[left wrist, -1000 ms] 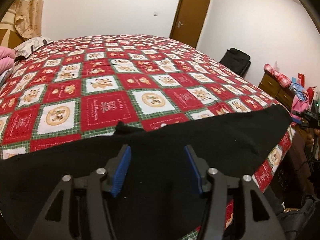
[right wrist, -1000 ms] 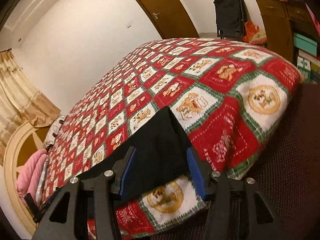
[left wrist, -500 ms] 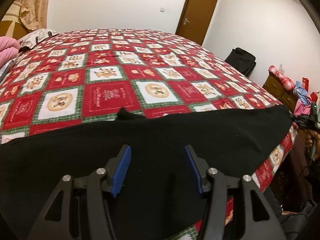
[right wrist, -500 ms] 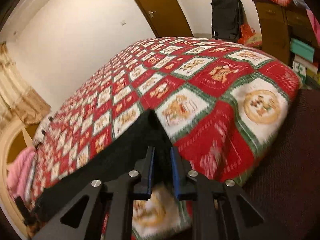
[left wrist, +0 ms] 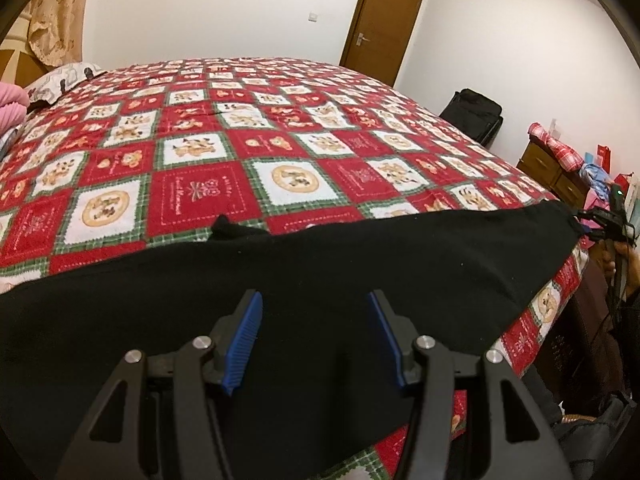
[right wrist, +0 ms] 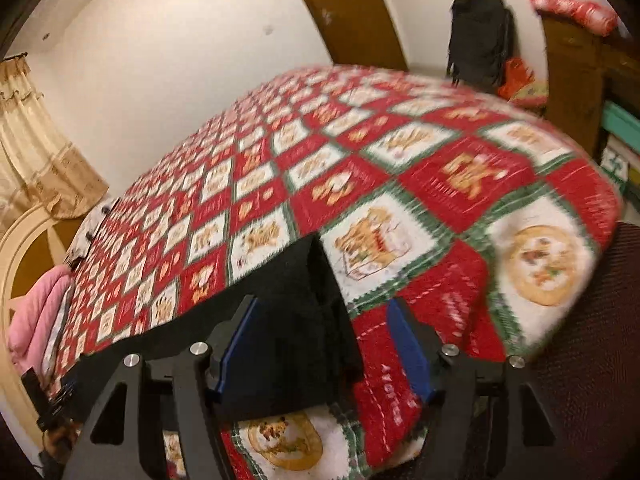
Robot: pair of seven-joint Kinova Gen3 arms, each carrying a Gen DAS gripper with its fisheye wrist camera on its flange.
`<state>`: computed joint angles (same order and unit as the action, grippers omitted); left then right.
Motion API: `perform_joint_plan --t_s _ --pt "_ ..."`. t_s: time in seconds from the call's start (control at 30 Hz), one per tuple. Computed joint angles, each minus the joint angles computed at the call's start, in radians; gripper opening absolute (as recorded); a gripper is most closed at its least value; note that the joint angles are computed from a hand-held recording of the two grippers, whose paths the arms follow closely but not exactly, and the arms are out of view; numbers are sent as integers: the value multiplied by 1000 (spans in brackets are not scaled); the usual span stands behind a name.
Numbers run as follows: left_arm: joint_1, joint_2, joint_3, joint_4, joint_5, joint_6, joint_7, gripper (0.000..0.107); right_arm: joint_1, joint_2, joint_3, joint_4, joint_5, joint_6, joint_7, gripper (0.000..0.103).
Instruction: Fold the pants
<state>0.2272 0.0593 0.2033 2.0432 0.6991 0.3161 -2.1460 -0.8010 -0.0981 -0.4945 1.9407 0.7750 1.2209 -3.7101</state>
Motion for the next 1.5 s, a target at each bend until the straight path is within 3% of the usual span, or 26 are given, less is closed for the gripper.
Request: perform_joint_plan --t_s 0.07,0.1,0.13,0.17,0.27,0.37,0.5,0.63,0.73,0.87,1.03,1.1,1.23,1.4,1.5 --pt "2 -3 -6 6 -30 -12 19 57 13 5 27 1 -23 -36 67 66" --pt "-2 -2 -5 7 -61 -13 50 57 30 8 15 -1 -20 -39 79 59" --pt "6 -3 -23 6 -77 -8 71 57 35 9 20 -2 -22 -59 105 50" --pt "-4 -3 -25 9 -76 -5 77 57 21 3 39 5 -17 -94 122 29" --pt "-47 -8 -21 22 5 9 15 57 10 31 19 -24 15 -100 167 20" --pt "-45 -11 -34 25 5 12 11 57 -34 82 7 -82 54 -6 144 14" --pt "-49 -28 -42 33 23 13 -20 57 -123 125 16 -165 152 54 138 13" --pt "-57 -38 -57 43 99 19 -92 57 -243 231 91 -342 221 33 287 13" --pt "-59 -52 -71 55 152 24 -147 57 -242 332 89 -475 239 -35 409 13" --pt "-57 -71 -91 65 184 25 -189 57 -172 499 1 -660 241 -97 571 13" --pt "-61 -85 -125 77 246 37 -252 57 -153 701 -64 -892 211 -51 775 13" --pt "-63 -87 -131 81 252 34 -259 57 -189 766 -19 -978 166 -46 856 13" --pt "-75 -89 -144 85 271 40 -277 57 -267 819 147 -1060 6 -83 983 13" --pt "-89 -91 -152 88 277 42 -280 57 -299 896 196 -1172 -79 -53 1076 13" --pt "-93 -96 -155 89 277 42 -281 57 -338 966 237 -1296 -115 36 1158 14"
